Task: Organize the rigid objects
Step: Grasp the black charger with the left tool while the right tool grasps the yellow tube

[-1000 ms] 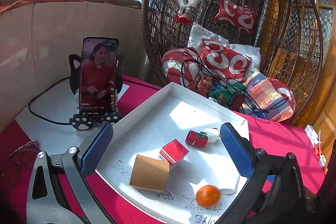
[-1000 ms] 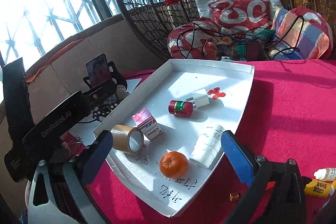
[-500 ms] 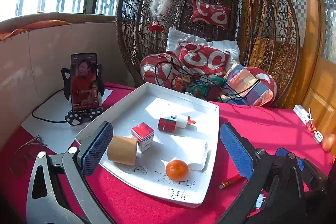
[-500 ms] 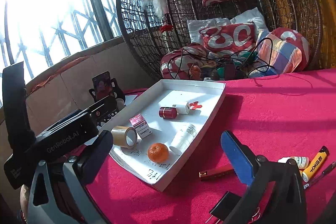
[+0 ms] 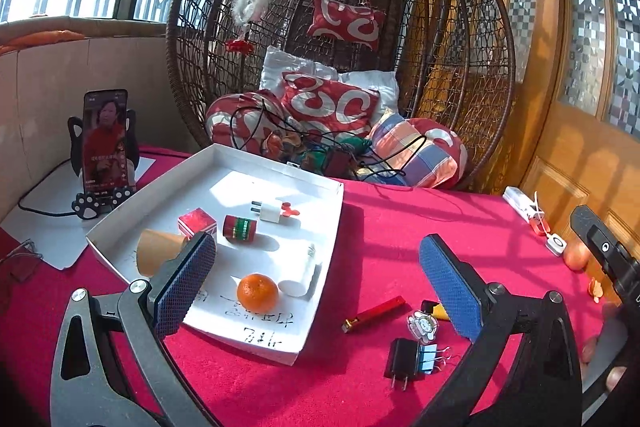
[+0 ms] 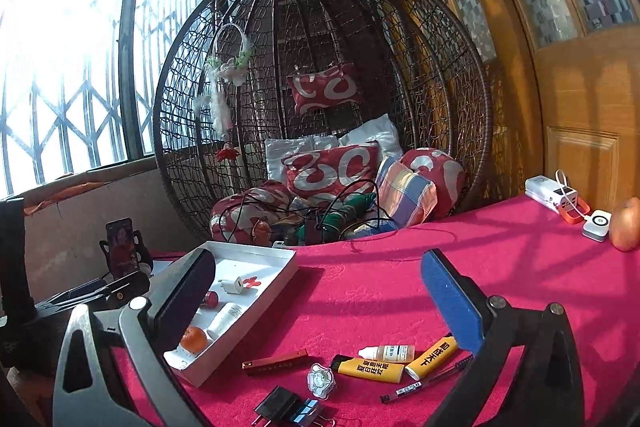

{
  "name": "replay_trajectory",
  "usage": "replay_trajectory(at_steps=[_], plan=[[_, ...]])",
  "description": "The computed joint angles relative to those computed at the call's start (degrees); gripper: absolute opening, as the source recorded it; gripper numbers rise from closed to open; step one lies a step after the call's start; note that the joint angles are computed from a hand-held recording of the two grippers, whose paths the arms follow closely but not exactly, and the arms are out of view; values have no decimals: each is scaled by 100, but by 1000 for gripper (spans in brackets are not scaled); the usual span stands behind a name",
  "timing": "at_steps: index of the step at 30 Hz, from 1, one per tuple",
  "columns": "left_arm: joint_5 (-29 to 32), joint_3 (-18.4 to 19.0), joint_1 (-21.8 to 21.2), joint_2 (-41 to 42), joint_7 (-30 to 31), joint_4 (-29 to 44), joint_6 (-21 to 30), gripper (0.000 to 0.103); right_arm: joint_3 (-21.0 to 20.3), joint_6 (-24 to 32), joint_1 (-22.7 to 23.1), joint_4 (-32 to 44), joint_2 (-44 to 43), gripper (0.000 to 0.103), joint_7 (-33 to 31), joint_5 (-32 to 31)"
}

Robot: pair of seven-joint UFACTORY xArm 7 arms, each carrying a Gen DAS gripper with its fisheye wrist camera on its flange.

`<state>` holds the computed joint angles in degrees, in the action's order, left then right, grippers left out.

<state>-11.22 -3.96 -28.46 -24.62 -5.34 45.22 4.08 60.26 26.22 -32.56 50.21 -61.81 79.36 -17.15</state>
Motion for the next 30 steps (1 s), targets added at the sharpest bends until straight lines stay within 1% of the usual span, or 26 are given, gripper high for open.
replay_trajectory(at_steps=[2,3,4,7,10,12,15,16,17,18,19,20,21,27,29,30], plan=[[-261,415,-586,44,358,14,100,103,-172,-104,198,-200,48,103,-44,24],[-403,555,-794,62,524,31,196,103,-231,-71,283,-328,-50,103,39,43],[-550,663,-954,82,689,57,298,103,-259,4,340,-445,-198,103,157,51],[-985,826,-1234,144,1132,107,592,103,-316,177,483,-725,-481,103,421,38],[-1230,761,-1288,190,1505,152,950,103,-405,400,646,-931,-600,103,638,28],[-1332,640,-1260,250,1720,211,1278,103,-450,461,726,-1050,-695,103,808,-17],[-1570,421,-1276,318,2047,184,1509,103,-479,526,787,-1161,-791,103,971,-141],[-1574,324,-1260,379,2180,198,1585,103,-492,590,816,-1177,-790,103,985,-177],[-1436,136,-1131,435,2176,202,1609,102,-518,632,858,-1199,-777,103,989,-213],[-1198,-120,-917,479,2050,199,1586,95,-550,659,906,-1230,-751,103,990,-244],[-942,-357,-707,533,1894,193,1551,92,-580,697,964,-1263,-727,103,995,-270],[-741,-522,-541,581,1723,209,1557,85,-616,749,1027,-1303,-716,103,1004,-297],[-608,-618,-425,622,1576,225,1566,80,-651,806,1091,-1354,-718,103,1028,-322],[-75,-797,-77,846,1119,328,1561,79,-885,1081,1514,-1702,-678,103,1378,-383],[443,-1020,137,995,808,405,1548,75,-965,1080,1633,-1779,-593,103,1516,-412],[656,-1093,207,1081,649,484,1642,75,-1007,1060,1687,-1803,-542,103,1566,-443]])
